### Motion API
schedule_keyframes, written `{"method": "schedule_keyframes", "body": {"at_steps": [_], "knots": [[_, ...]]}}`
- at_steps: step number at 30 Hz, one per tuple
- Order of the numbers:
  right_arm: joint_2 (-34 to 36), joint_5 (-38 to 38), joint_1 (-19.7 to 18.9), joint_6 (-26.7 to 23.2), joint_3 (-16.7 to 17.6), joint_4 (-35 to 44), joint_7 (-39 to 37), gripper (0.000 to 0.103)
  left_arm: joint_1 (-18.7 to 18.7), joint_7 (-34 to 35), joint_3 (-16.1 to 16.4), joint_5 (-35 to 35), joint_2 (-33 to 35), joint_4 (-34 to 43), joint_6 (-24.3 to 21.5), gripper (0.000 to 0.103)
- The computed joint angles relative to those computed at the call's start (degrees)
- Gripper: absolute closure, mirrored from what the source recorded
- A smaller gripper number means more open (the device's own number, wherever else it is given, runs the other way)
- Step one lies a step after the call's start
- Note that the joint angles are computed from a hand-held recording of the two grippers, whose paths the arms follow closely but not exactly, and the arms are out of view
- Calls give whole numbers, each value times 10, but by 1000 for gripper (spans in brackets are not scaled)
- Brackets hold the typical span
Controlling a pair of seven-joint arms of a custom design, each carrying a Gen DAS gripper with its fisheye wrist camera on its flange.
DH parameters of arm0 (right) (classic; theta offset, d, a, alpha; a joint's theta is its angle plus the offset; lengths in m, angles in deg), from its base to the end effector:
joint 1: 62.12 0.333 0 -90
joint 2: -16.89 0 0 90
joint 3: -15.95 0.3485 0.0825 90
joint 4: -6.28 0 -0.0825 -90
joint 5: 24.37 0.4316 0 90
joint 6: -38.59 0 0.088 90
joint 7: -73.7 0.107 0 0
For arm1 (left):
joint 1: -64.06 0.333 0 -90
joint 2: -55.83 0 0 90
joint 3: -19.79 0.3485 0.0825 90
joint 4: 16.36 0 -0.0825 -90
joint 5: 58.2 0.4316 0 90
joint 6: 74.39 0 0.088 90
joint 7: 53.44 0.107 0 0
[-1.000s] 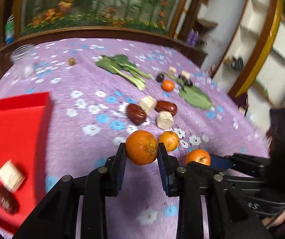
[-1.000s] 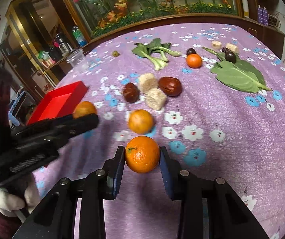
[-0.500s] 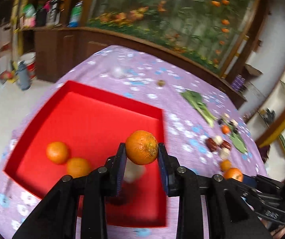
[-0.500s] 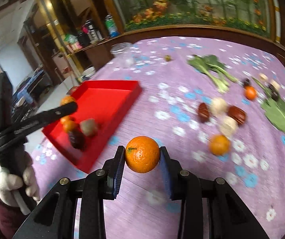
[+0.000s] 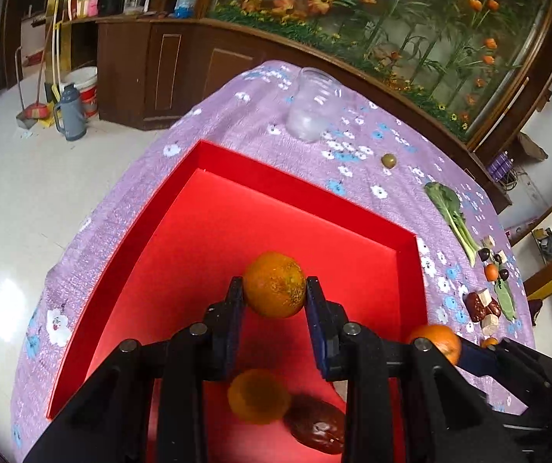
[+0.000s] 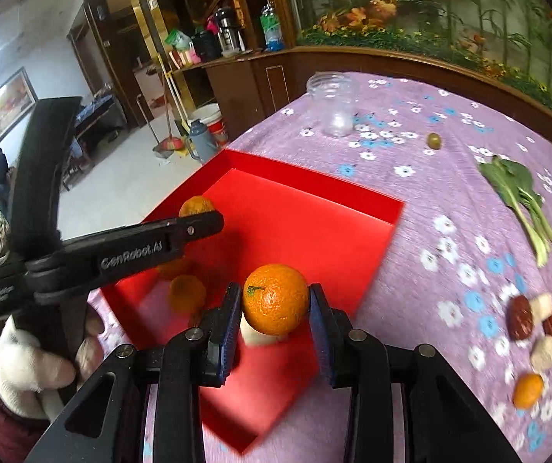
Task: Organize fruits
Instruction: 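Carry both oranges over the red tray and open both tools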
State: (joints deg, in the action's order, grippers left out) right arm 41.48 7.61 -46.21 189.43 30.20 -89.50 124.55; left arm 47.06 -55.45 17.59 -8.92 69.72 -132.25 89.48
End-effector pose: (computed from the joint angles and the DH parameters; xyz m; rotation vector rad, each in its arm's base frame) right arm 0.6773 0.3483 0.4248 -2.2303 0.9845 -0.0921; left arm 0.6185 -0.2581 0.3853 -2.2959 1.3441 -0.8652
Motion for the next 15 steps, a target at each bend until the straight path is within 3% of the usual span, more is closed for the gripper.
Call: {"method": "schedule_keyframes", "body": {"at_steps": [10,15], "knots": [[56,-64,23,-24,-10,62,58,65,6,23,10,-41,7,-12,43,73],[65,-62,17,-28,-1,72,63,64,-6,15,26,-47,1,-20,66,55]]}}
